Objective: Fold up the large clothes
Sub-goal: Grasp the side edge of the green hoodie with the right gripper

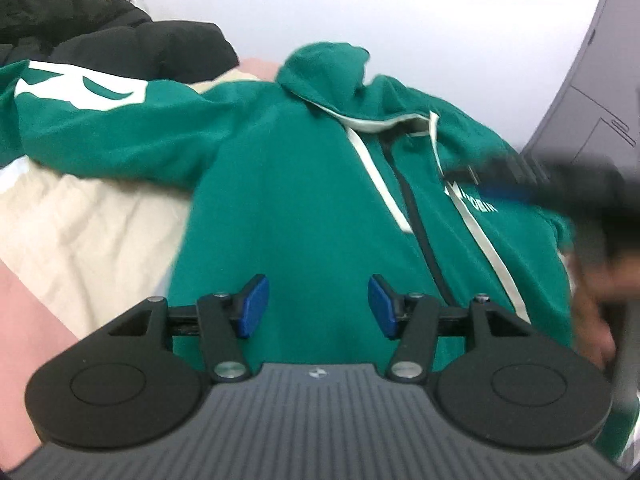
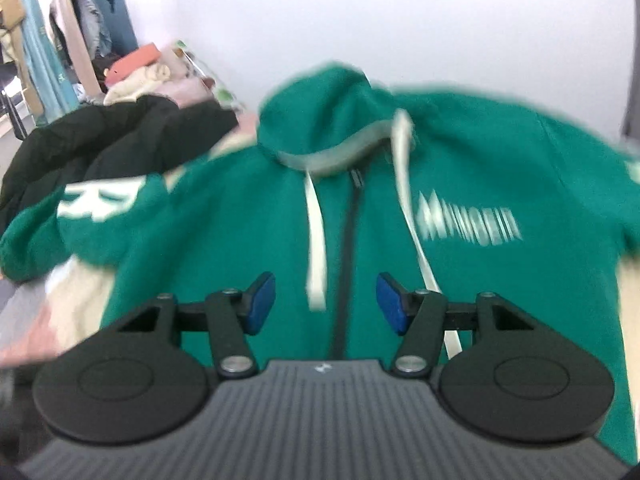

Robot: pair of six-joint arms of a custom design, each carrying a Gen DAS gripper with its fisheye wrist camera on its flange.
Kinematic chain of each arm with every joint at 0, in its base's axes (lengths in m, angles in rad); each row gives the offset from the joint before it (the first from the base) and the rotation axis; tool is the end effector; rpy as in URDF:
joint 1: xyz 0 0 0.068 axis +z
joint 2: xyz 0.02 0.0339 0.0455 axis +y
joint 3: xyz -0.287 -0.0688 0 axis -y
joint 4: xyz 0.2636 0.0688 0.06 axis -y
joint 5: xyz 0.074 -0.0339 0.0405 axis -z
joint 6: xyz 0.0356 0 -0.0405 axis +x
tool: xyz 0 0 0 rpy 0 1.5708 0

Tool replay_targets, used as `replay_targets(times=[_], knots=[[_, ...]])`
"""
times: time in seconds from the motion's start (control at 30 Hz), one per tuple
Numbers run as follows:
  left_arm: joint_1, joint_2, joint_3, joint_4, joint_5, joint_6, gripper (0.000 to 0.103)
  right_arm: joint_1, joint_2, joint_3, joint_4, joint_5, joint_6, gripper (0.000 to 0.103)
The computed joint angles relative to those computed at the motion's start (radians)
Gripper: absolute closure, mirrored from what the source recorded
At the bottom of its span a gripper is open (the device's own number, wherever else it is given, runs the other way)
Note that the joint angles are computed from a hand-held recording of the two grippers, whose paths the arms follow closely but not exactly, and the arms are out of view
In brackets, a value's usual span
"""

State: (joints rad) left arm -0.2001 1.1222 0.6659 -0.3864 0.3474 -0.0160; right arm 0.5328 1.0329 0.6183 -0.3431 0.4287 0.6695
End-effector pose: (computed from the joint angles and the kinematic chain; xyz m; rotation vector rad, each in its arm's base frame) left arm 0.2231 -0.0576 0.2296 0.3813 2.3809 -0.5185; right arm 0.1933 0.0968 0.2356 0.3625 2.2205 0.1433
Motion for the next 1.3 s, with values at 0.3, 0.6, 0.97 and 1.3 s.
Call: replay_targets(times=[0.3, 0.6, 0.97, 1.3], knots=[[0.146, 0.222, 0.045, 0.151, 0.094, 0.042, 0.042, -0.169, 0.595, 0.411, 0.308, -0.103, -0.032, 0.037], [0.239, 0.423, 0.106, 0.316, 0.263, -0.033, 0.042, -0.218, 1.092, 0.91, 0.281, -0.043, -0.101, 0.023], [0.33, 0.549, 0.13, 0.445, 0.477, -0.149, 0.042, -0.248, 1.236, 1.087, 0.128, 0.079, -0.107, 0.083], [0.366, 0.408, 0.073, 0.488, 0.498, -0.192, 0.042, -0.262, 0.704, 0.635, 0.153, 0.025, -0.201, 0.089]])
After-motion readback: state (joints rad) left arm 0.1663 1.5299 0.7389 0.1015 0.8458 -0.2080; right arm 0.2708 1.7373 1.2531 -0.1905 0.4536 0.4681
